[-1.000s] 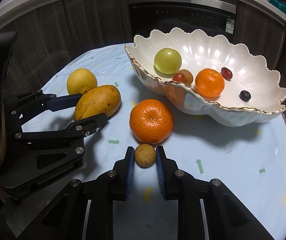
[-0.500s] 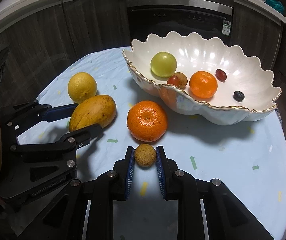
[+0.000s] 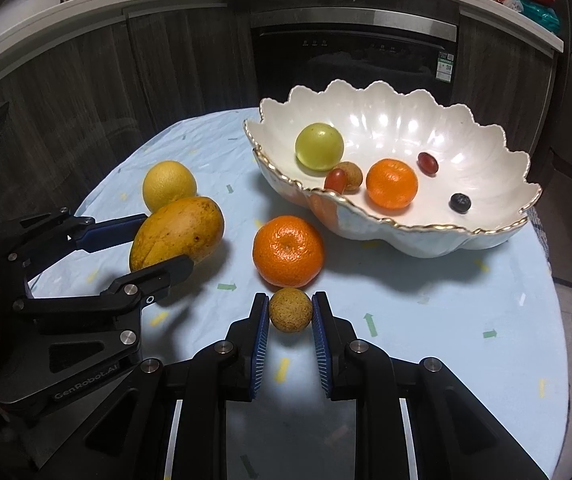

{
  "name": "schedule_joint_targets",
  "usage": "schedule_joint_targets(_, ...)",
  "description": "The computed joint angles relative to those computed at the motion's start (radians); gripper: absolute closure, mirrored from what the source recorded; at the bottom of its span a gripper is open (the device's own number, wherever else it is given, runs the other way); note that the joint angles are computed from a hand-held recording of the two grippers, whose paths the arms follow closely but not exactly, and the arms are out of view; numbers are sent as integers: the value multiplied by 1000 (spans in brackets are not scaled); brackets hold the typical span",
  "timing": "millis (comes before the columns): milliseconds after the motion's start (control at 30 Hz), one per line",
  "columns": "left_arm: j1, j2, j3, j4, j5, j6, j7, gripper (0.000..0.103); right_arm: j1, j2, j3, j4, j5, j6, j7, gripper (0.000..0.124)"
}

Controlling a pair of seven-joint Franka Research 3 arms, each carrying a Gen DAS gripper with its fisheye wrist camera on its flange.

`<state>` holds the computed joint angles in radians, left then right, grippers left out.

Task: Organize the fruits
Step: 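Carry the mango and longan up over the white bowl with both tools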

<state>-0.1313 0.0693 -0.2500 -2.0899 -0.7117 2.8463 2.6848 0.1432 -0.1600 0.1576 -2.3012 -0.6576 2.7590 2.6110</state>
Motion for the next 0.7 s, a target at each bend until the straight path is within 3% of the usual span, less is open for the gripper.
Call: schedule_joint_targets(700,-51,-35,9,41,-91,-6,69,58,-79,-105,37,-15,-84,-47,36,101)
